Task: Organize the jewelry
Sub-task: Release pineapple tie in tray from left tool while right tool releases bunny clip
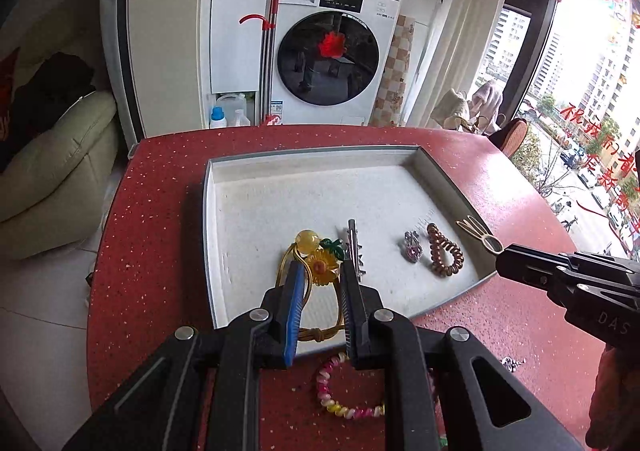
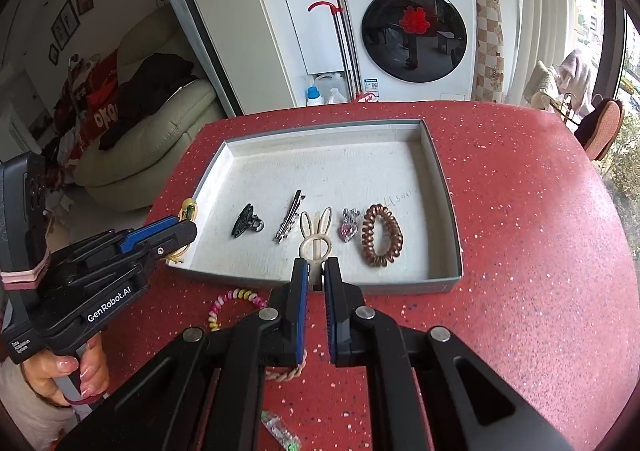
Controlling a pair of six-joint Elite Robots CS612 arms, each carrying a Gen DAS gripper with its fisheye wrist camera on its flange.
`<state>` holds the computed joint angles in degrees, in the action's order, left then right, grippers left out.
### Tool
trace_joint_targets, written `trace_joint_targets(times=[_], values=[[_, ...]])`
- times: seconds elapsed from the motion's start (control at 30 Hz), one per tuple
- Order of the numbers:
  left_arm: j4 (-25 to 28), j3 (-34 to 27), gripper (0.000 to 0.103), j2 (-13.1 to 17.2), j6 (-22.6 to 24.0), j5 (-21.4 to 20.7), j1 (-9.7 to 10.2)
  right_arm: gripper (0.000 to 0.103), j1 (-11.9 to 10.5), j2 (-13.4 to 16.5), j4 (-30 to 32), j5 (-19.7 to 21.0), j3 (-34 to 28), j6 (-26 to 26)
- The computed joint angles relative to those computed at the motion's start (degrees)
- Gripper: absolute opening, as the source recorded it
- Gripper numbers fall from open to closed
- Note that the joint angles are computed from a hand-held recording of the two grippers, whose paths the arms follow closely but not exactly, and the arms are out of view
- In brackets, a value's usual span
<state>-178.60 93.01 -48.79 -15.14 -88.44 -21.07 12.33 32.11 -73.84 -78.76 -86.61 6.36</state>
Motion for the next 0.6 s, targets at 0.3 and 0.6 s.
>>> trace_joint_targets(times=[0.3, 0.6], values=[[6.53, -8.43, 0.036, 4.33, 0.25, 2.02, 0.93, 0.009, -0.73, -2.69, -5.26, -0.73, 9.66, 3.11], [12.60, -13.08, 0.036, 7.45, -0.07, 3.83, 1.19, 0.009, -0.67, -3.32, -8.04, -2.70, 14.51, 4.38]])
